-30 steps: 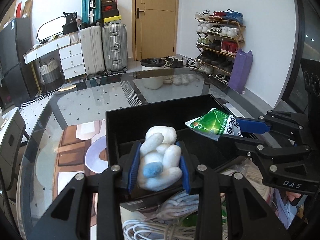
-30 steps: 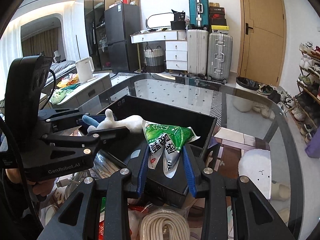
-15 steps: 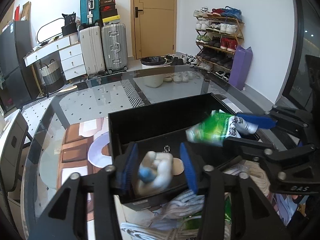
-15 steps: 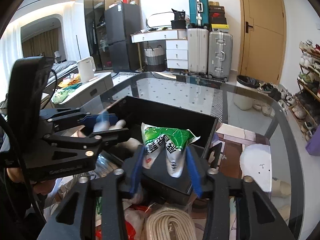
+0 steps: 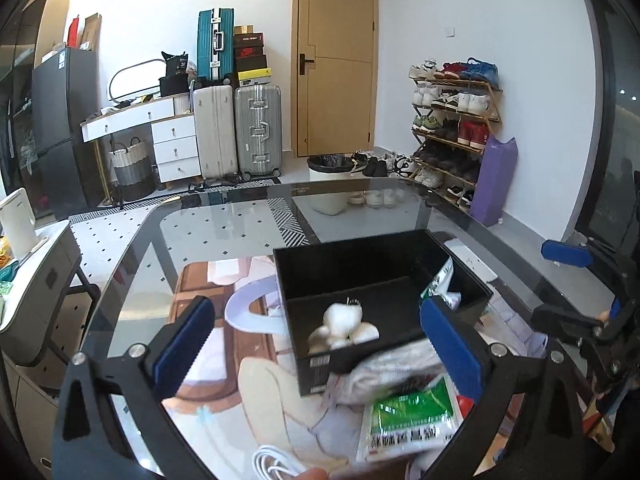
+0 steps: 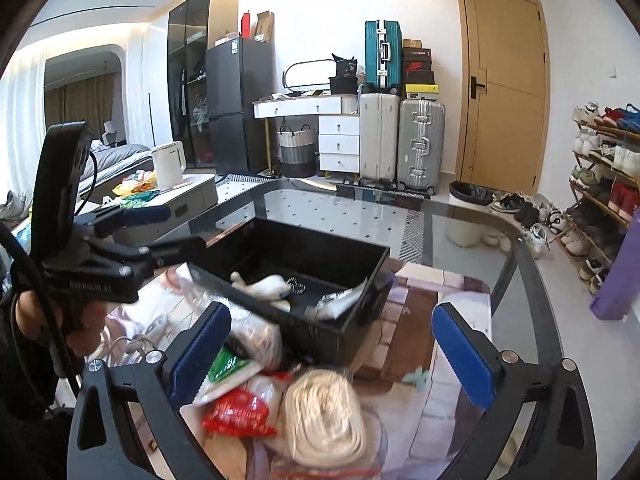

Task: Organize soft objects
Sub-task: 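Move left tool to the coiled white cable while right tool approaches the rope bag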

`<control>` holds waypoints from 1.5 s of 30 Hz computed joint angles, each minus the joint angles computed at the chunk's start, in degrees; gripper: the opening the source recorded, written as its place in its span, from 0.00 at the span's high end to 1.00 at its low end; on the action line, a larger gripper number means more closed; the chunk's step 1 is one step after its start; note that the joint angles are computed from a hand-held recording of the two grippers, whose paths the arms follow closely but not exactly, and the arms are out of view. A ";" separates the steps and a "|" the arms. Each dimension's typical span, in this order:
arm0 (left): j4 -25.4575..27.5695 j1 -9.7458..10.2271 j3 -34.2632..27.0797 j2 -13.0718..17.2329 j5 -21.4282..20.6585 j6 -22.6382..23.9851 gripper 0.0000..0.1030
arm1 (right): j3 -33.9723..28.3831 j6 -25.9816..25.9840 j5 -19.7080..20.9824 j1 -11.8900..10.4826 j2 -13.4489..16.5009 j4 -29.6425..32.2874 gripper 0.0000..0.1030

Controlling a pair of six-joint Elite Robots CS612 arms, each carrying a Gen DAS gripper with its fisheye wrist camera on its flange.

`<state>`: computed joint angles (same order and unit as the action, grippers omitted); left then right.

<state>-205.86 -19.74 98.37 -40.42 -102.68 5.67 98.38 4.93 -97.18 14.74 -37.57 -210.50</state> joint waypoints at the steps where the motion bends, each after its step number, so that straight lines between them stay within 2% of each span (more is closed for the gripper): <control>1: -0.37 0.03 0.48 -0.14 0.17 0.11 0.00 | 0.47 0.30 -0.26 0.12 -0.08 -0.46 0.01; 6: -1.15 0.34 2.59 -0.68 0.53 0.21 0.00 | 2.54 1.74 0.39 -0.04 -0.52 -1.62 0.01; 17: -1.42 0.80 5.24 -1.08 0.07 -0.48 0.00 | 3.10 1.04 0.76 0.18 -1.29 2.89 0.01; 30: 2.92 0.89 7.38 -1.11 1.81 -0.79 0.00 | 2.43 0.12 2.65 0.16 -1.04 7.58 0.01; 41: 7.38 1.20 7.65 -1.22 -1.18 -2.86 0.00 | 1.96 0.38 2.60 -0.01 -0.86 9.92 0.01; 45: 8.58 0.65 7.59 -1.11 -0.16 -2.02 0.00 | 1.85 0.25 2.48 -0.04 -0.78 10.66 0.01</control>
<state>-197.29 -19.09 105.96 -41.53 -102.84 3.65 100.23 5.18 -94.70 14.71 -38.35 -199.85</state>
